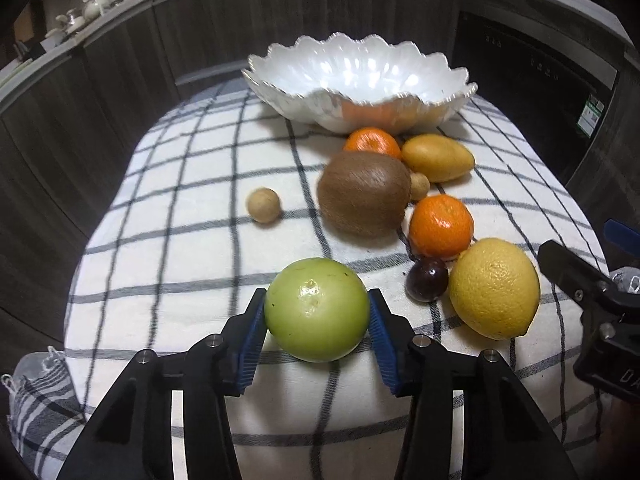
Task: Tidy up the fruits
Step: 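Lift the green apple with the left tool while the right tool grasps the yellow lemon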
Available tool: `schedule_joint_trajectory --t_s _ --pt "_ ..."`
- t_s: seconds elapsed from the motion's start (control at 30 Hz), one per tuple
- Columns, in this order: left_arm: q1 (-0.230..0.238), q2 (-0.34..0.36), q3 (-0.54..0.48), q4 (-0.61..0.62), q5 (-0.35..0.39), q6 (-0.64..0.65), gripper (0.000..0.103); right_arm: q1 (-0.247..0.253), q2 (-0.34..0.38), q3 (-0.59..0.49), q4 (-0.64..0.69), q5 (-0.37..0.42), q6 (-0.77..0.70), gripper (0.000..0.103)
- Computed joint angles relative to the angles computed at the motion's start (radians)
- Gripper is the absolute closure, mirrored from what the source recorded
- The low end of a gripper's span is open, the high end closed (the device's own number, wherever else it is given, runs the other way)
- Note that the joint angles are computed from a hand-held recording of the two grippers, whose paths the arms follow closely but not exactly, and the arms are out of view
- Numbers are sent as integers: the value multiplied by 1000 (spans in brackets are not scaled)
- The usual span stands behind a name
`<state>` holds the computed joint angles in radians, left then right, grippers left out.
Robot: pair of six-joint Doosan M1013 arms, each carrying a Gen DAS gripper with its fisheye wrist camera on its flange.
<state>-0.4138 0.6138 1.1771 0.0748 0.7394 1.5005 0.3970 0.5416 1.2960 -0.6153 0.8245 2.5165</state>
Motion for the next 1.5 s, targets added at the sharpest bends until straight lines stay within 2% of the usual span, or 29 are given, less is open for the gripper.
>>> schedule_joint_trajectory --t_s 0.1,0.3,0.37,0.53,0.6,0.73,0.83,1.0,1.2,1.5 --pt "7 -10 9 11 -5 -24 55 6 1 -4 4 -15 -24 2" --pt "25 -30 32 26 -9 -70 55 17 18 -34 61 -20 -113 13" --pt "31 -34 35 26 -14 -86 55 18 25 -46 88 -22 -140 17" --pt "43 -34 34 7 -14 -102 55 19 53 -83 172 -14 -223 34" --pt "47 -34 35 4 -16 -106 55 19 63 -96 203 -8 -250 37" --pt "50 -35 36 1 -18 -110 55 19 83 -116 230 27 -275 37" --pt "51 -34 36 4 -18 -114 55 24 88 -120 206 31 -275 43" --pt "49 -37 40 10 -26 -111 55 26 88 -117 188 26 -288 44" --pt "45 -50 54 15 -47 -105 55 19 72 -100 216 6 -277 46" --pt "39 -66 59 -5 -71 -82 55 19 34 -67 163 -49 -212 46"
